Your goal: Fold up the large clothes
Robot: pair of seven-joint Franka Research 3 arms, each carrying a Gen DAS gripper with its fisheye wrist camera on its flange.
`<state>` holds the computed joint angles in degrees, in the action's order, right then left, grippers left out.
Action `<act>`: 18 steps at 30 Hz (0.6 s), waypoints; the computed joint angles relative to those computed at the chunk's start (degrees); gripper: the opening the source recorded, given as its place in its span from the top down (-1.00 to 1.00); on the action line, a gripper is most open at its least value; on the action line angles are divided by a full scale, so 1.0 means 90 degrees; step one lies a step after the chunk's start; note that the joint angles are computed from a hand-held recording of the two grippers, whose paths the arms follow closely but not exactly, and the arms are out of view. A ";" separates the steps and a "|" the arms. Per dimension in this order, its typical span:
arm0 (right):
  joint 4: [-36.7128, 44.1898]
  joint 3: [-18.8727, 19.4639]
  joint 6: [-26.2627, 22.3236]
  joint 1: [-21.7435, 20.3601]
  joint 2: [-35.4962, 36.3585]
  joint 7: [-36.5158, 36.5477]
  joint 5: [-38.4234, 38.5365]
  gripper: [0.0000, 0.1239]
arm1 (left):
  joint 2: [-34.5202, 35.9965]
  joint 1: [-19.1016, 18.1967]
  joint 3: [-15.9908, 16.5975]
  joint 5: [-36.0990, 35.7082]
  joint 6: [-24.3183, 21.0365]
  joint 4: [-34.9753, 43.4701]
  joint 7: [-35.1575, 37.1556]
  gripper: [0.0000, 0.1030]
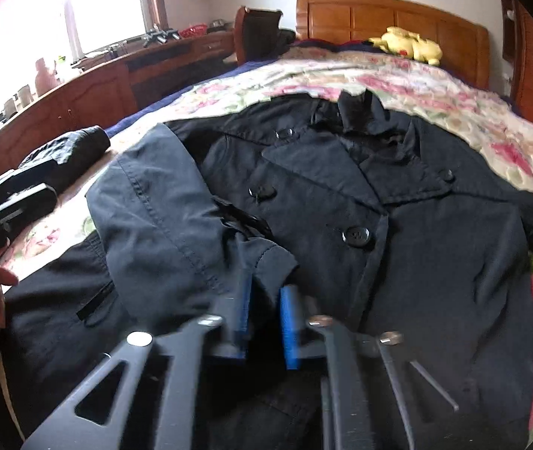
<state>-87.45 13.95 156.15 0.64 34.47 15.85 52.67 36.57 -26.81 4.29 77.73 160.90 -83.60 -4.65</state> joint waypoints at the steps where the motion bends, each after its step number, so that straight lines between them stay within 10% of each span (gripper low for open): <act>1: -0.0061 0.0097 0.0141 -0.0061 -0.0041 -0.0181 0.0150 0.92 | 0.0005 -0.0023 0.0000 -0.0002 -0.0047 0.0007 0.0013 -0.65; 10: -0.0264 0.0347 0.1506 -0.0215 -0.0285 -0.1423 0.1217 0.96 | -0.0053 -0.0074 -0.0062 0.0480 -0.0290 -0.0097 -0.0342 -0.65; 18: 0.0663 -0.1076 0.1960 0.0553 0.0308 0.0607 -0.0795 0.96 | 0.0244 -0.0063 -0.0164 -0.0236 -0.0594 0.0218 0.0537 -0.65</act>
